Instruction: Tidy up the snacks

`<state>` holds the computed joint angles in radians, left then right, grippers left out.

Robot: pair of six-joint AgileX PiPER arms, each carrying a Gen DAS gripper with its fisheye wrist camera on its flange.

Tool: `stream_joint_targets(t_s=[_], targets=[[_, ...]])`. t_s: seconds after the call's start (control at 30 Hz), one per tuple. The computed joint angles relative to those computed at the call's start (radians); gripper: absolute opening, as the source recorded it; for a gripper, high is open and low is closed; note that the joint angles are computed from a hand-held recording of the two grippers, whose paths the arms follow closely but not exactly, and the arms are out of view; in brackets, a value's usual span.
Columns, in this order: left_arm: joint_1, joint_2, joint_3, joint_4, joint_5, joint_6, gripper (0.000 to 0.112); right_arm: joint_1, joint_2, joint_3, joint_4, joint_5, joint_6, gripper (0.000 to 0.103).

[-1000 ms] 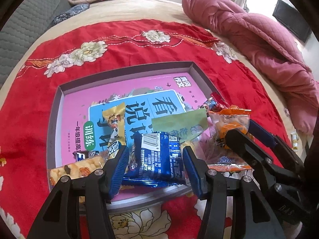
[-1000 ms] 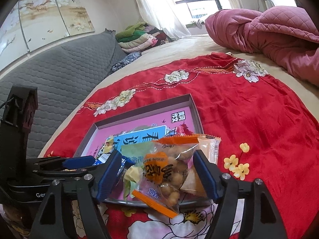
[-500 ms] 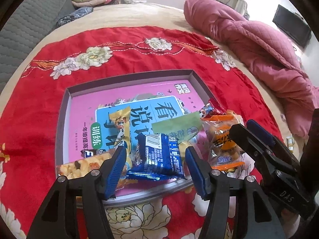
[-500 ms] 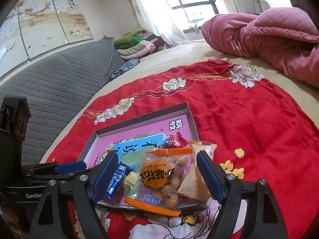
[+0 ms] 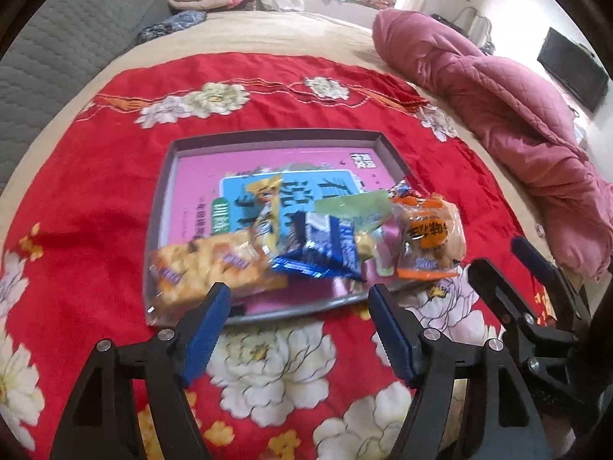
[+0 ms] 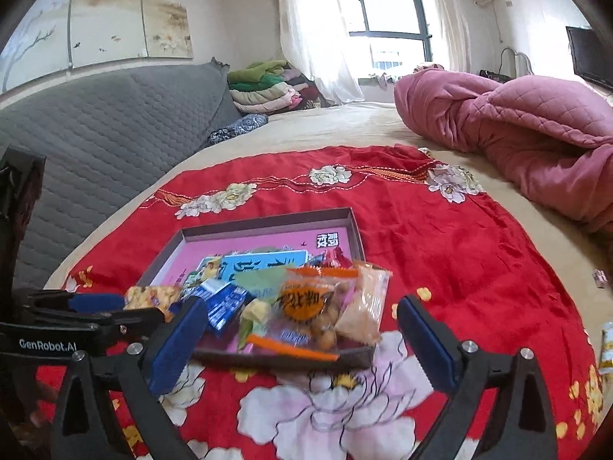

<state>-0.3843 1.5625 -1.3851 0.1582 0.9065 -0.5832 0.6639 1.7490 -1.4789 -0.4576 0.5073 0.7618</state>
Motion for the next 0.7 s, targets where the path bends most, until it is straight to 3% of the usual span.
stream_joint_targets(t_s=[0.3, 0.53, 0.7], targets=[[-0.05, -0.12, 0.128, 0.048, 0.014, -0.122, 0.076, 0.08, -0.093, 0.044, -0.106, 0.14, 0.107, 0.101], [-0.098, -0.164, 0.182, 0.036, 0.038, -0.155, 0.076, 0.106, -0.135, 0.079, 0.011, 0.189, 0.045, 0.101], [-0.122, -0.18, 0.196, 0.043, 0.061, -0.179, 0.076, 0.137, -0.153, 0.093, 0.014, 0.22, 0.056, 0.101]])
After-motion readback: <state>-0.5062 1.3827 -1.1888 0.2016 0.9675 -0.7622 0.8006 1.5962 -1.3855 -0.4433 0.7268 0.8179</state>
